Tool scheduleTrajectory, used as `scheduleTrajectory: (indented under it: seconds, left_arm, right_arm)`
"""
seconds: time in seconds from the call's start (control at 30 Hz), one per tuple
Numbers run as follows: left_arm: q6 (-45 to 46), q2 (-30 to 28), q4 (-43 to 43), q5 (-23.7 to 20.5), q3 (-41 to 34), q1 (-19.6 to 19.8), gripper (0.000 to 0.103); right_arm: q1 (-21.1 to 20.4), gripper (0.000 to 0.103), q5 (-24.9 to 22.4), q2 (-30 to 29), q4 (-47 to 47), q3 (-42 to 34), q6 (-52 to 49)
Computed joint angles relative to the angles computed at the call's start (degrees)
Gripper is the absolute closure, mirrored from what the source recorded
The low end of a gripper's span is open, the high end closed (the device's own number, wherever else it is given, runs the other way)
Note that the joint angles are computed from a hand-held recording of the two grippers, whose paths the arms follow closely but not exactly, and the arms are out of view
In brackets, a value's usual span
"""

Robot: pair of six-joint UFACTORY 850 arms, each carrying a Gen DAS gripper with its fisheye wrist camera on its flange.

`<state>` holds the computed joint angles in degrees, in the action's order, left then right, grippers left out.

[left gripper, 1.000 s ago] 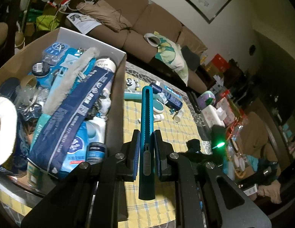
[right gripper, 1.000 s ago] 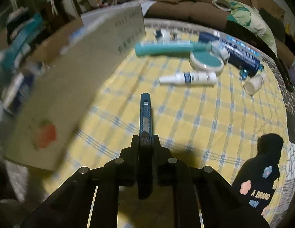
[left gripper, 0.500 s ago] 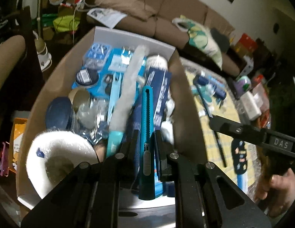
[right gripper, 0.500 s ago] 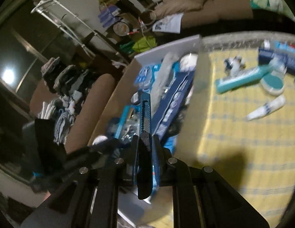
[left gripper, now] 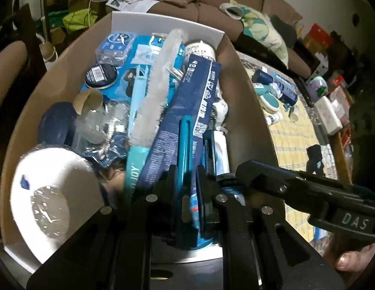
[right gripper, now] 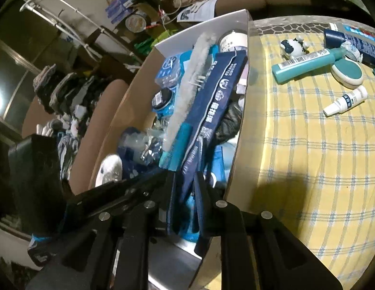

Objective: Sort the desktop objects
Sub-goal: 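Lower the cutter and comb into the box and open both tools, then move both tools back from the box over the cloth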

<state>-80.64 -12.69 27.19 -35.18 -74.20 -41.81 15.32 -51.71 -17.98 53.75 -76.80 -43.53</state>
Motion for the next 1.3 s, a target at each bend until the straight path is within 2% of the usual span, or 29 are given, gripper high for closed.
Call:
scheduleTrajectory:
  seconds: [0.13, 0.17, 0.27, 0.37, 0.43, 0.5, 0.63, 0.7, 0.8, 0.87, 0.9, 1.0, 1.3]
  left_arm:
    - [0.6, -0.2, -0.8, -0.5, -0.2, 0.1, 0.085]
    - [-0.1, 0.0, -0.4, -0.7, 0.0, 0.0, 0.084]
    - [-2.8, 1.0, 1.6, -1.1, 0.5, -0.4, 0.068]
    - [-3.8, 1.1, 3.1, -3.3, -0.2, -1.2, 0.067]
    - [-4.5, 1.1, 4.2, -4.4, -0.7, -1.9, 0.060]
    - [-5.5, 1.3, 5.3, -5.4, -1.0, -2.8, 0.047]
    - [-6.3, 1.3, 6.6, -7.6, -2.1, -4.4, 0.034]
    - [-6.7, 1.6, 6.8, -7.8, -2.2, -4.9, 0.026]
    - [-7.5, 1.9, 7.6, -8.8, -2.6, -6.0, 0.019]
    - [-7.3, 1.9, 8.2, -9.6, -3.2, -6.8, 0.016]
    - [-7.4, 1.8, 8.7, -10.6, -3.7, -7.4, 0.011]
    - [-8.1, 1.5, 10.2, -12.5, -5.0, -8.8, 0.000]
    - [-7.7, -1.5, 11.7, -17.3, -10.5, -11.8, 0.000]
  right_arm:
    - [-0.9, 0.084, -0.3, 1.1, 0.0, 0.3, -1.5]
    - [-1.0, 0.074, 0.0, 1.4, -0.4, 0.4, -1.8]
    - [-1.1, 0.073, 1.4, 3.1, -2.4, 0.9, -4.4]
    - [-0.8, 0.061, 4.4, 5.1, -5.2, 1.8, -5.8]
    - [-0.9, 0.059, 5.3, 6.2, -6.1, 2.3, -7.0]
    - [-1.1, 0.058, 6.0, 6.9, -6.8, 2.7, -7.4]
    - [-1.5, 0.047, 7.6, 9.0, -8.0, 4.1, -8.1]
    - [-1.6, 0.034, 8.2, 10.0, -8.6, 4.9, -8.0]
    - [-1.8, 0.014, 10.8, 11.9, -10.3, 6.6, -7.3]
    - [-2.2, 0.008, 11.9, 13.0, -10.5, 7.5, -7.2]
    - [-2.5, 0.005, 12.1, 13.5, -10.3, 8.0, -7.2]
    - [-3.3, 0.000, 13.0, 15.0, -11.3, 9.1, -6.9]
    - [-6.2, 0.000, 14.4, 18.9, -14.4, 12.2, -7.5]
